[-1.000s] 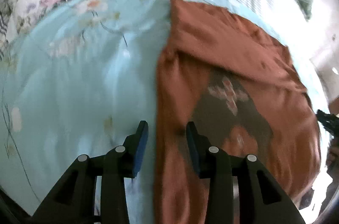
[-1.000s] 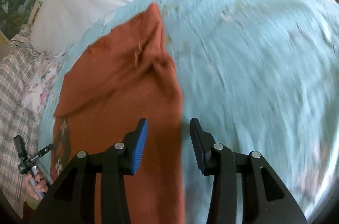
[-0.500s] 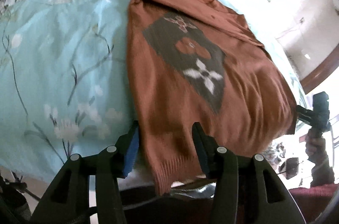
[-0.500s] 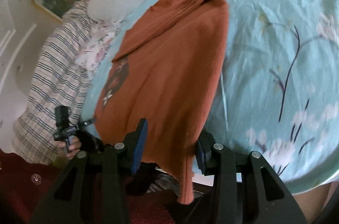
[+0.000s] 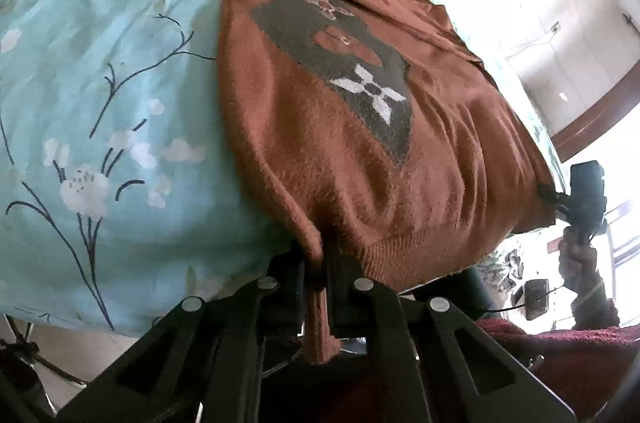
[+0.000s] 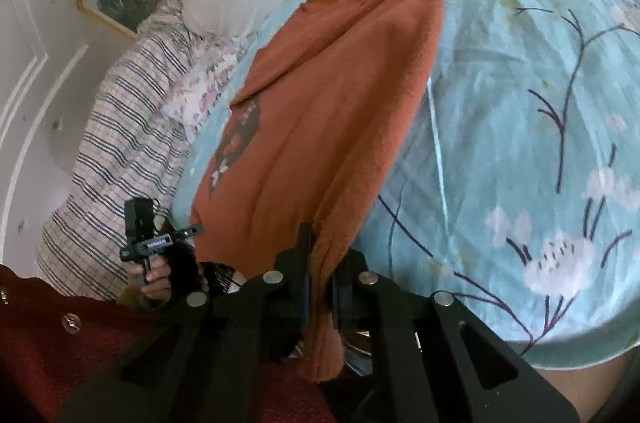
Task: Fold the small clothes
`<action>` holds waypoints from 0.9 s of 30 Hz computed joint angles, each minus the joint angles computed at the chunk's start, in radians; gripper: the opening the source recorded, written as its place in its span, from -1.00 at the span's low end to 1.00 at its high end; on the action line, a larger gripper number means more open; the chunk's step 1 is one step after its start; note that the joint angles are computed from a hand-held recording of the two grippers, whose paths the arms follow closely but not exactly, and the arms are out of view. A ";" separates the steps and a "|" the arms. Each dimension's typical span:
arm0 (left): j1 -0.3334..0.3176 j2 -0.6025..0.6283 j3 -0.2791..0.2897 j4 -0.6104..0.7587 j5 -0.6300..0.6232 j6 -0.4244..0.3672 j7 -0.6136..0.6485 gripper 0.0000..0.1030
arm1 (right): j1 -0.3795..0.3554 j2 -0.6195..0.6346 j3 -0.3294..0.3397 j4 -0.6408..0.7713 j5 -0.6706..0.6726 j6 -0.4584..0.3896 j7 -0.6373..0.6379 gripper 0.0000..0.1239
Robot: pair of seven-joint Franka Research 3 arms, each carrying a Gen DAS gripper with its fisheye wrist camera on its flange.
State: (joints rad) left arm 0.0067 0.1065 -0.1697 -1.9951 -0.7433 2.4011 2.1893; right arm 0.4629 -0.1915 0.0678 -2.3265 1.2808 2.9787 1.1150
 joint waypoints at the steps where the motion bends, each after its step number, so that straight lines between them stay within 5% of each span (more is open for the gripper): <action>1: 0.000 -0.012 -0.002 -0.011 -0.012 0.011 0.015 -0.89 | 0.006 -0.005 -0.003 0.001 0.029 0.007 -0.024 -0.88; 10: -0.034 -0.110 0.022 -0.026 -0.182 0.059 0.138 -0.91 | 0.003 -0.015 -0.009 0.097 0.235 0.016 -0.264 -0.88; 16: -0.060 -0.076 0.025 0.089 -0.261 0.125 0.169 -0.91 | -0.042 0.069 -0.002 0.243 0.187 0.054 -0.272 -0.88; 22: -0.055 0.099 -0.024 0.332 -0.218 0.236 0.097 -0.91 | -0.130 0.235 -0.010 0.419 -0.203 0.066 0.052 -0.88; 27: -0.110 0.363 0.003 0.671 0.054 0.286 -0.169 -0.91 | -0.170 0.421 -0.082 0.640 -0.593 -0.012 0.390 -0.88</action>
State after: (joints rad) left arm -0.1034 0.4696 -0.1669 -1.3246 -0.6891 2.6868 2.0204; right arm 0.2930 0.2298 -0.0138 -1.6866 0.6883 2.9667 1.5047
